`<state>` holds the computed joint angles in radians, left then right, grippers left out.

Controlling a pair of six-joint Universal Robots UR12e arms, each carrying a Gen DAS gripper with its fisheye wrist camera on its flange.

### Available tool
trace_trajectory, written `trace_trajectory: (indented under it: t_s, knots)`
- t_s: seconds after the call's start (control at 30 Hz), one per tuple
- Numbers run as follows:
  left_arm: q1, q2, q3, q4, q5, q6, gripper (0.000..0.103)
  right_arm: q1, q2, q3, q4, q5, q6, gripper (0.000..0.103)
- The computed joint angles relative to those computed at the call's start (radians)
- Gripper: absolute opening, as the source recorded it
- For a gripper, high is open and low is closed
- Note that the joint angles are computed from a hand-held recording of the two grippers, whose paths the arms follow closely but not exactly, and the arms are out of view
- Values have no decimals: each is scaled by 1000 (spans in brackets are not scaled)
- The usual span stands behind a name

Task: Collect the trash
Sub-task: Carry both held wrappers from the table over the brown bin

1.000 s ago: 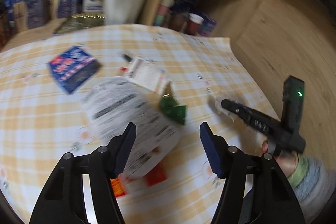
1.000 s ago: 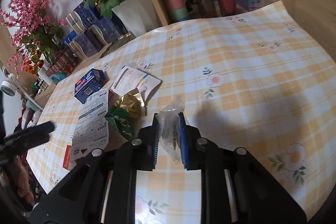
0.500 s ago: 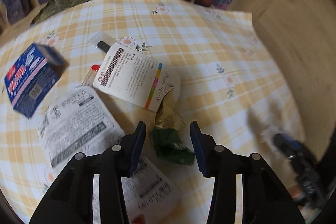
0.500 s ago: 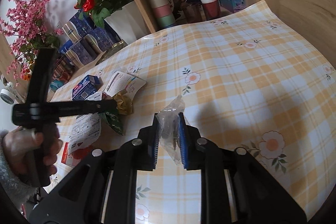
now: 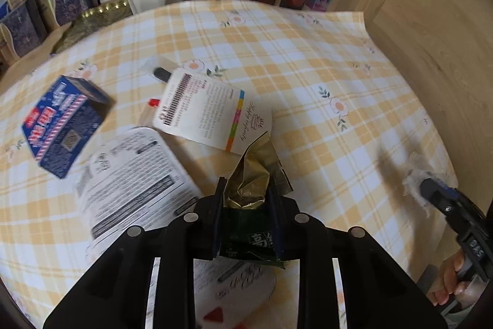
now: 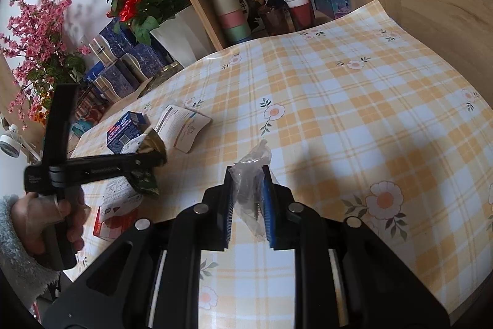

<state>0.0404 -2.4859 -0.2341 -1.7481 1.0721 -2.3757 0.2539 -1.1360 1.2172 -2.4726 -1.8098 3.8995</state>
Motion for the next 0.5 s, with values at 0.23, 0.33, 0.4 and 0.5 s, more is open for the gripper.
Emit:
trace_trajectory:
  t_s: [0.23,0.33,0.4,0.5]
  knots:
    - [30,101,-151,86,-74,30,24,18,-7,-7,10,-11,-7,20]
    - [46,155,-235,129,-105,38,24,29,-11,-11,18,-20,-11,20]
    - [57,187,-285,152,-125,38,24,35,-14,-14,22,-25,-15,20]
    - [80,247,-376,185,-165,38,24,46,-18,-17,28,-31,-21,20]
